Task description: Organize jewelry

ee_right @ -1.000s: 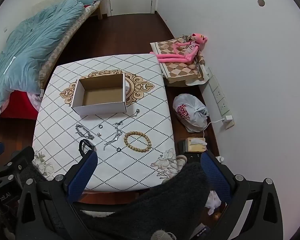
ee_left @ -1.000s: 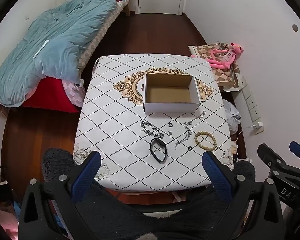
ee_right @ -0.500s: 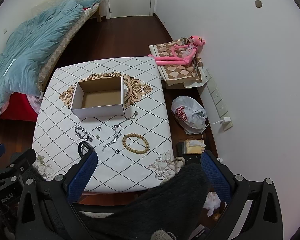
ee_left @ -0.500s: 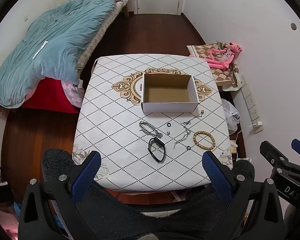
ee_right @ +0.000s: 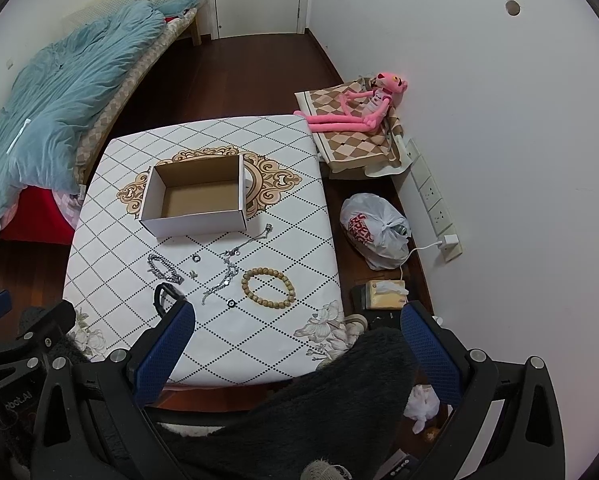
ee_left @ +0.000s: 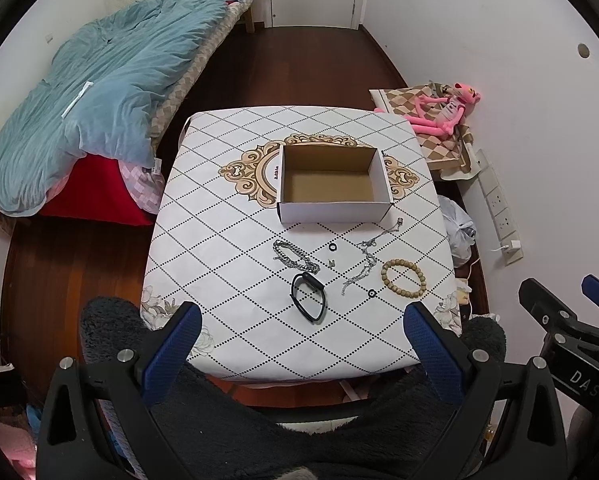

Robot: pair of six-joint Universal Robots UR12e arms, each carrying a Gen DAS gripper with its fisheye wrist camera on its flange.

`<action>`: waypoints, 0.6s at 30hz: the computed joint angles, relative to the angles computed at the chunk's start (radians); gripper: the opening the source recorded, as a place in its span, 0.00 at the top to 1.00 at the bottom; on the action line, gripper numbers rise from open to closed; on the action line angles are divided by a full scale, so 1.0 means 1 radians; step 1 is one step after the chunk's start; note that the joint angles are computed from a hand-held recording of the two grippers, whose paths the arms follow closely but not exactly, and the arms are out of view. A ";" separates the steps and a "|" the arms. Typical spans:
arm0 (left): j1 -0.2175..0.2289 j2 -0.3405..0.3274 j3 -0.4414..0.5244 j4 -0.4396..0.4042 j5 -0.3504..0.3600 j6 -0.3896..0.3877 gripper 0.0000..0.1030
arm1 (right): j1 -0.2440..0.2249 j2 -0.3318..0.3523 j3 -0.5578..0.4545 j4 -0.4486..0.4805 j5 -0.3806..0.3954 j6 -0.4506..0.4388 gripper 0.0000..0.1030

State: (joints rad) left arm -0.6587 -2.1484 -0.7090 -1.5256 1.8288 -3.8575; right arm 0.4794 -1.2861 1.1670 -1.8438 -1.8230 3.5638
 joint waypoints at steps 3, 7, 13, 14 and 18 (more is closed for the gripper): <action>0.000 0.004 -0.013 0.007 -0.001 0.001 0.00 | 0.000 0.000 0.001 -0.001 0.000 0.001 0.00; -0.001 0.006 -0.015 0.010 0.000 -0.002 0.00 | 0.000 -0.001 0.000 -0.001 -0.002 -0.001 0.00; 0.001 0.008 -0.018 0.013 -0.002 -0.001 0.00 | -0.002 -0.003 0.000 -0.004 -0.002 -0.008 0.00; 0.001 0.008 -0.018 0.012 -0.002 -0.002 0.00 | -0.001 -0.001 -0.003 -0.003 -0.003 -0.008 0.00; 0.001 0.009 -0.019 0.013 -0.003 -0.002 0.00 | -0.001 -0.001 -0.004 -0.002 -0.003 -0.009 0.00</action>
